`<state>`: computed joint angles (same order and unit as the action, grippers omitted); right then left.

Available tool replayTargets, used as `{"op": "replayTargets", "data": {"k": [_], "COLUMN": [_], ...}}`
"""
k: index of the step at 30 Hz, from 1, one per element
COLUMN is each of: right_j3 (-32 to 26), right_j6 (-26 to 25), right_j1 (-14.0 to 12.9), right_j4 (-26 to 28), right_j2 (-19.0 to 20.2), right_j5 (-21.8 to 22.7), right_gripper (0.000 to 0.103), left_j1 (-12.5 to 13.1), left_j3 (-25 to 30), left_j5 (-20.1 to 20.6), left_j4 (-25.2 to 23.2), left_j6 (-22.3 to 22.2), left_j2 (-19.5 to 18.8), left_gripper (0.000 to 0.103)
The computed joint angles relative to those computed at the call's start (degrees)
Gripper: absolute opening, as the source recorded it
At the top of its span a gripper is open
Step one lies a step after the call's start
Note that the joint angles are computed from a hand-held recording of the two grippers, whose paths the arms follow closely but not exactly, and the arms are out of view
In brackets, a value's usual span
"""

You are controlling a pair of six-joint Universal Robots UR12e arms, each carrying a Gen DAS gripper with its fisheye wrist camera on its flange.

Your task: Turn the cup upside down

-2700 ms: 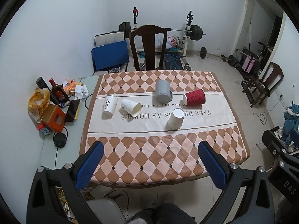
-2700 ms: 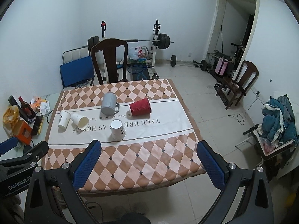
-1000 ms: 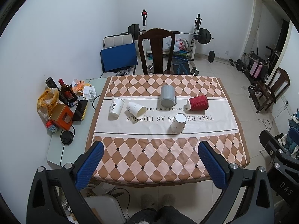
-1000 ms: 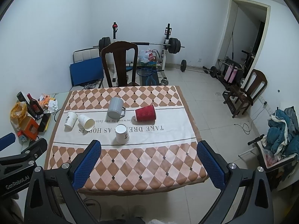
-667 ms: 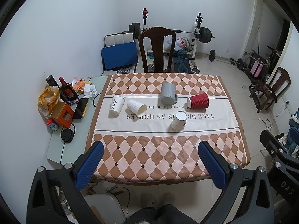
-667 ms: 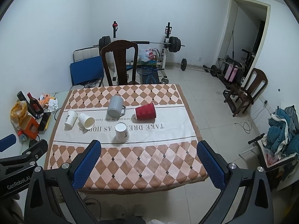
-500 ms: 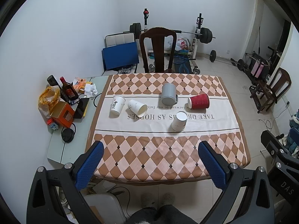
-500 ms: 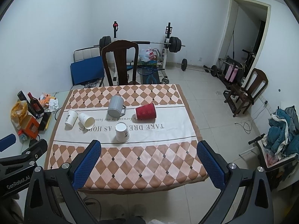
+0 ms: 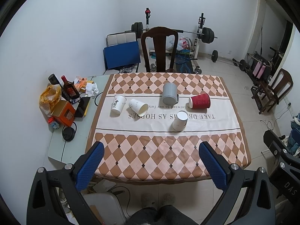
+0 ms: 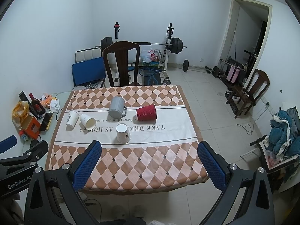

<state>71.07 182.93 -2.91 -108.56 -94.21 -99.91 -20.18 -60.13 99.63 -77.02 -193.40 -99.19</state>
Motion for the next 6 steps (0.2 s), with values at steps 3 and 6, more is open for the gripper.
{"op": "replayTargets", "data": {"k": [3, 6], "right_j3": [0.00, 0.06], "right_j6": [-0.10, -0.21], "right_j1": [0.02, 0.15], "right_j4": [0.01, 0.02], "right_j2": [-0.03, -0.10], "right_j5": [0.05, -0.03], "right_gripper": [0.103, 0.103], "left_j1": [0.03, 0.09], "left_j3": [-0.24, -0.35], "left_j5": [0.31, 0.23], "left_j4": [0.16, 0.14], "left_j6": [0.05, 0.04], "left_j2": [0.17, 0.27], "left_gripper": [0.103, 0.103]}}
